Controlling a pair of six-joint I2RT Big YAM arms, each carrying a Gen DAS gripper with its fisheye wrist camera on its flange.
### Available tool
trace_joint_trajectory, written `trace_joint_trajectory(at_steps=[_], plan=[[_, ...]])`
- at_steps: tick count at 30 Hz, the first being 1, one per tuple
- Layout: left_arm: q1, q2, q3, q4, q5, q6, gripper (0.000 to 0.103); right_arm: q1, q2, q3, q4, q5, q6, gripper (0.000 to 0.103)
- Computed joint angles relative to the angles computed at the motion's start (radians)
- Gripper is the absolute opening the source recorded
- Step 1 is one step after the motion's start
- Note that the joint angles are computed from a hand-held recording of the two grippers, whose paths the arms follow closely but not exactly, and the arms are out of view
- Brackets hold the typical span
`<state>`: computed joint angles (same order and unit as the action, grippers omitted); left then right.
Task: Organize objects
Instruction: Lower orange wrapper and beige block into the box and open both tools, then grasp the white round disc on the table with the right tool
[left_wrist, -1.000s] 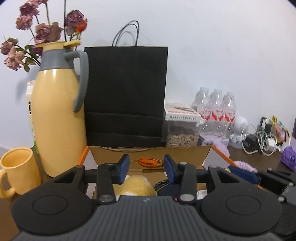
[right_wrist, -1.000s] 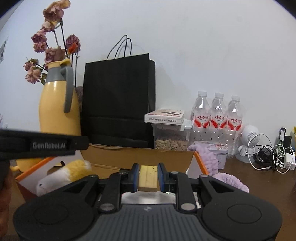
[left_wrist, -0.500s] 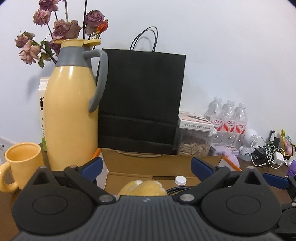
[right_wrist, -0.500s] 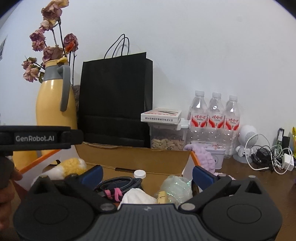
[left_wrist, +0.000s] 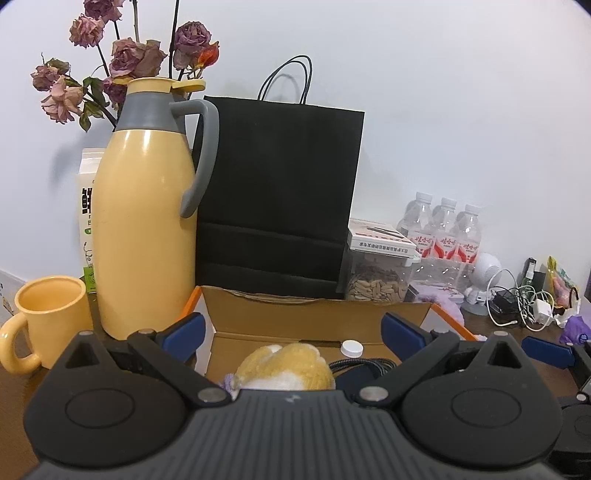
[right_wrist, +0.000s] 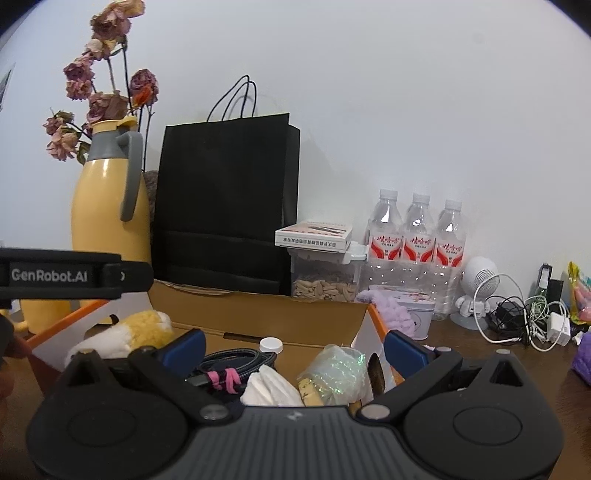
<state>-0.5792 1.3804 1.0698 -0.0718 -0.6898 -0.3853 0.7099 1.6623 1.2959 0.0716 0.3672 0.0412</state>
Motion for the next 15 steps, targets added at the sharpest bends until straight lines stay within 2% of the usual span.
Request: trace_joint_trajectory(at_steps=[10, 15], plan=[[-0.039, -0.085, -0.086, -0.017, -0.012, -0.004, 0.103, 0.028, -0.078, -0.091, -0.009, 0.036, 0.006, 0.103], [-0.058, -0.126, -0.13, -0.049, -0.022, -0.024, 0.103, 0.043, -0.12, -0.139, -0.03, 0.049, 0.019, 0.103]])
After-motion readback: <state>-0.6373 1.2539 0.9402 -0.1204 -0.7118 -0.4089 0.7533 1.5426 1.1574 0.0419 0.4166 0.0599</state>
